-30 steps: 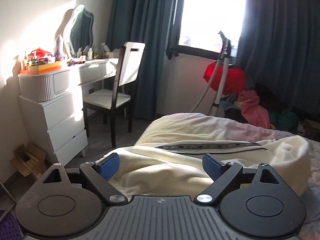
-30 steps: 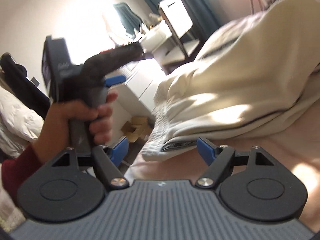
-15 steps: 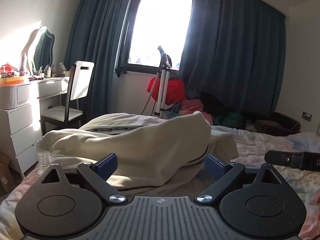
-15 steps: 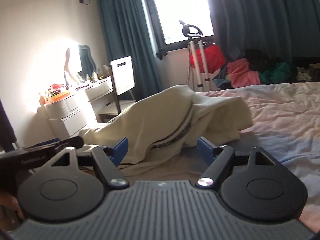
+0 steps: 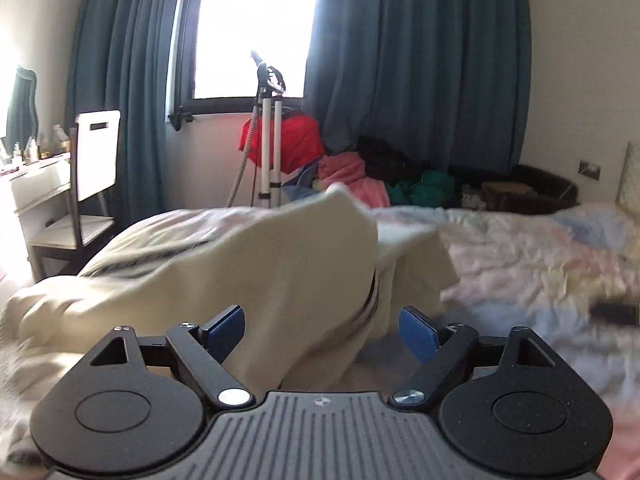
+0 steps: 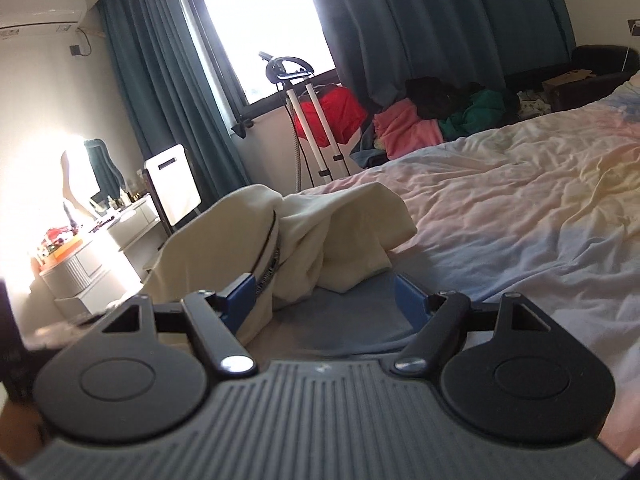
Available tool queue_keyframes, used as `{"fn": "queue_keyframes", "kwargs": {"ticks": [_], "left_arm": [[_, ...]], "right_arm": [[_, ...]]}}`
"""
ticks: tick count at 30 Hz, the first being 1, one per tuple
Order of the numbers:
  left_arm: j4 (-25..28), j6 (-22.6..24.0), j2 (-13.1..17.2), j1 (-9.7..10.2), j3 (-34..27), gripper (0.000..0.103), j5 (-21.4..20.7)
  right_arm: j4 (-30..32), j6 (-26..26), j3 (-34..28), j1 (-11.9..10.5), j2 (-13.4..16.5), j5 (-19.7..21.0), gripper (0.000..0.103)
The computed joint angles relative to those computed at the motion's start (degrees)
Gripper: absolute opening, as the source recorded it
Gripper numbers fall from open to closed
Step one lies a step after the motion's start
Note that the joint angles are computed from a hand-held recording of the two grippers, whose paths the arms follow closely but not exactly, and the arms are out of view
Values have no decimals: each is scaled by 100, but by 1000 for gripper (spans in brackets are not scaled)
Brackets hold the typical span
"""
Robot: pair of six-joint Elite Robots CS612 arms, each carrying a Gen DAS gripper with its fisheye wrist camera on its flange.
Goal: Fold clothes
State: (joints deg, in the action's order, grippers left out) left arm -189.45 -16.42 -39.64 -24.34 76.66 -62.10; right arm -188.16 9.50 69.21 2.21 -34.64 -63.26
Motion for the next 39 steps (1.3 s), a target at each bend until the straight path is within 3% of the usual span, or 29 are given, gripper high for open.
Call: {"fn": "queue_keyframes", "kwargs": {"ticks": [5, 9, 12, 13, 14, 15, 17, 19, 23, 25, 29, 32, 36, 39], "left_arm": [[1155, 24, 906, 145, -2017, 85, 331], [2542, -239, 1645, 245, -3636, 72, 337], [3485, -127, 2042, 260, -4484, 46, 376], [3479, 63, 2103, 249, -4572, 39, 434], [3369, 261, 2122, 237, -4569, 24, 456], [3040, 388, 2024, 218, -4326, 15, 407], [2516, 350, 1742, 176, -3742, 8, 248], [1930, 333, 1420, 119, -3076, 6, 156], [458, 1187, 695, -113, -1510, 5, 74], [92, 1091, 356, -210, -802, 5, -43], [-399, 685, -170, -409, 440, 3, -238], [-404, 290, -377, -505, 1103, 3, -325], [-299, -623, -396, -485, 1367, 3, -443], [-637, -718, -324, -452, 1339, 3, -466]], "right_arm": [[728, 195, -518, 27, 294, -722, 78], [1091, 505, -972, 27, 597, -687, 78], [1395, 399, -1216, 58, 741, -720, 78], [1447, 398, -1278, 58, 783, -674, 78], [1499, 398, -1341, 57, 825, -628, 78], [1519, 426, -1381, 56, 851, -619, 78], [1540, 499, -1425, 54, 880, -646, 78], [1549, 583, -1434, 56, 888, -721, 78], [1536, 618, -1371, 64, 843, -839, 78], [1429, 553, -1273, 71, 786, -863, 78], [1120, 520, -1003, 64, 634, -833, 78], [972, 459, -764, 49, 493, -714, 78], [743, 455, -447, -1, 310, -318, 78], [498, 429, -214, -28, 194, -88, 78]]}}
